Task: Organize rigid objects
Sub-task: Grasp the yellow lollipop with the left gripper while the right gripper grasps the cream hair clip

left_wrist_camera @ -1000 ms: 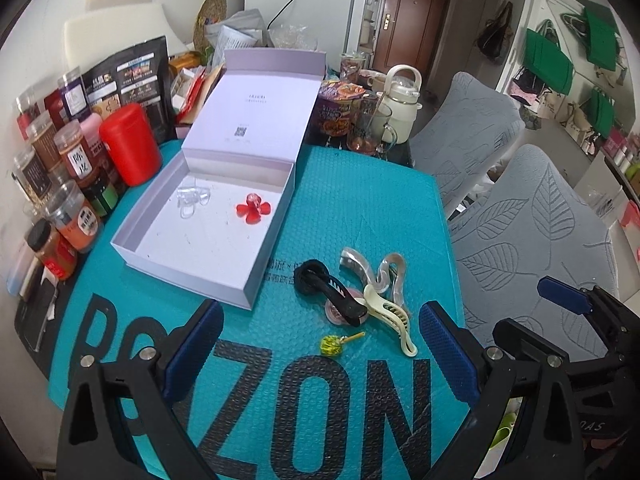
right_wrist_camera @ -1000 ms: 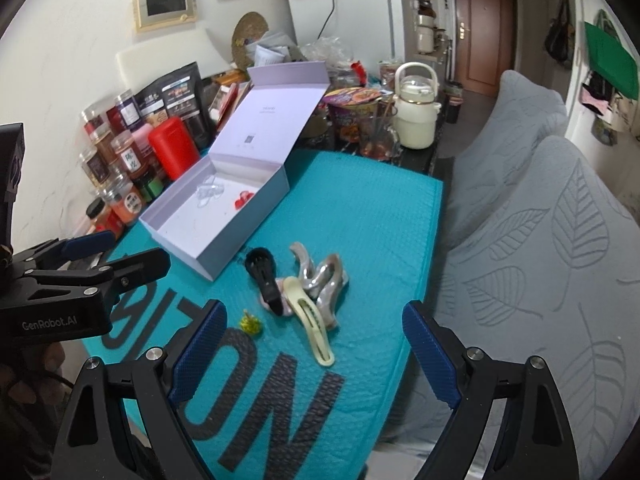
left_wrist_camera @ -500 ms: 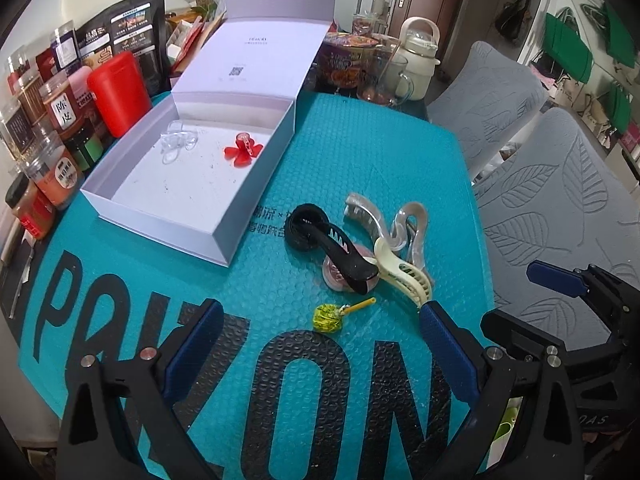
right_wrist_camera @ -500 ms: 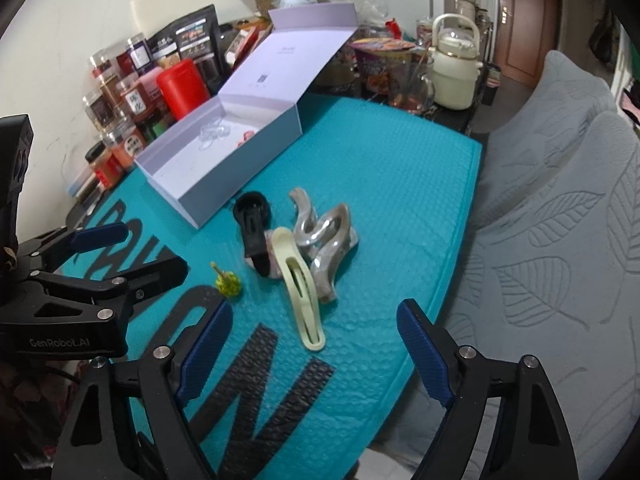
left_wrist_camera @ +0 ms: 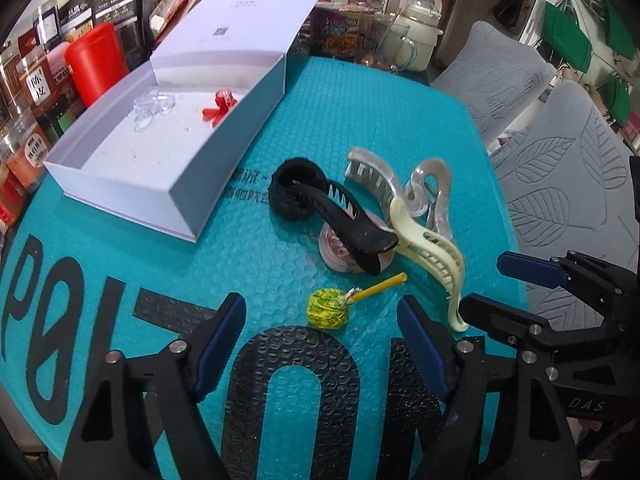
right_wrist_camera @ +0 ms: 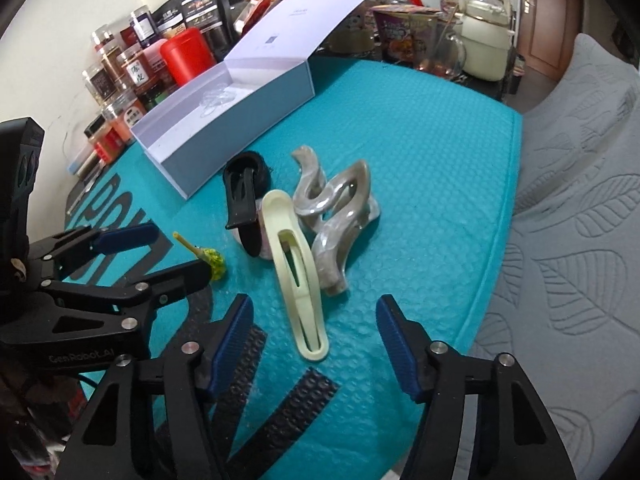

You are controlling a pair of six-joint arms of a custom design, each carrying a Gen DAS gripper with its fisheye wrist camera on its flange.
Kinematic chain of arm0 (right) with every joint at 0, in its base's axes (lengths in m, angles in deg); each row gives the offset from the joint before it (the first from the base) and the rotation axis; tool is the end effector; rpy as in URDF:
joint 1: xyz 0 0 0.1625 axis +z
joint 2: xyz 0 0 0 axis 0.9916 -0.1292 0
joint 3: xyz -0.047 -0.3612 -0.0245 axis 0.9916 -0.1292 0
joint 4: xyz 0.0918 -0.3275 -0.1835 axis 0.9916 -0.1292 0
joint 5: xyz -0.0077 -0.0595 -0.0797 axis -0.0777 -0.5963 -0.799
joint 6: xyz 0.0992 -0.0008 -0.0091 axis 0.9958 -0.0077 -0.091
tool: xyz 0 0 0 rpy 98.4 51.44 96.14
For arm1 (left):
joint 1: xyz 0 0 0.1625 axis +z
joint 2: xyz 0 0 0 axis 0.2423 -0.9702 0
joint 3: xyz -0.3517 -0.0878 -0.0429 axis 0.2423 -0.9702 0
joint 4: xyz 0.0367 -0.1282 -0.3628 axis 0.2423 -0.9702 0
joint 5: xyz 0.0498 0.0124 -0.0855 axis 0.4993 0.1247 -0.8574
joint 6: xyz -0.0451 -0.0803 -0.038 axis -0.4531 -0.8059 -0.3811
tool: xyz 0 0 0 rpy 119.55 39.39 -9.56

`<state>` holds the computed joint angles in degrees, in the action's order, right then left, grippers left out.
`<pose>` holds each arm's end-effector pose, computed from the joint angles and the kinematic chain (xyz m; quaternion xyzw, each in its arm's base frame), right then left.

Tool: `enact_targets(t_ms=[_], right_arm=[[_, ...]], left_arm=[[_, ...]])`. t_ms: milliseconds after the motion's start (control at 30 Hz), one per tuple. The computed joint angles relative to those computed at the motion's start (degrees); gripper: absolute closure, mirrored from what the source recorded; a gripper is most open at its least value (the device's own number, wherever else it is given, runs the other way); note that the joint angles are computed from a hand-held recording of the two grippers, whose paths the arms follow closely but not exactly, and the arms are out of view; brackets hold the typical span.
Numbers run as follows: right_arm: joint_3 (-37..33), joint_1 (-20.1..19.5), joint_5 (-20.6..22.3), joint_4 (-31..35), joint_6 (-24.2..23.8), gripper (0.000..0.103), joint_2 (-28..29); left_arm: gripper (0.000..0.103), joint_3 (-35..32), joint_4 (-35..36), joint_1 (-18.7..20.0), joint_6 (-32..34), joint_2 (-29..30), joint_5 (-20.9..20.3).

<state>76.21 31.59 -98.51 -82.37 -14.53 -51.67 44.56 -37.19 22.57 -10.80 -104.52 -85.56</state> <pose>0.3245 -0.4692 0.0497 0.4413 -0.8839 0.0342 0.1514 -0.1378 -0.3664 0.2425 -0.0839 0.8793 -0.3105 0.3512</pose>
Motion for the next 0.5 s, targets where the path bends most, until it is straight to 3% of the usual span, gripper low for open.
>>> enact_targets(t_ms=[333, 500], right_arm=[[-2.0, -0.8, 1.3, 2.9, 0.4, 0.059, 2.2], [-2.7, -0.9, 1.7, 3.0, -0.1, 0.060, 3.0]], left_arm=[[0.053, 3.3, -11.6, 3.5, 10.3, 0.8, -0.6], [0.078, 3.2, -12.2, 4.3, 10.0, 1.3, 0.5]])
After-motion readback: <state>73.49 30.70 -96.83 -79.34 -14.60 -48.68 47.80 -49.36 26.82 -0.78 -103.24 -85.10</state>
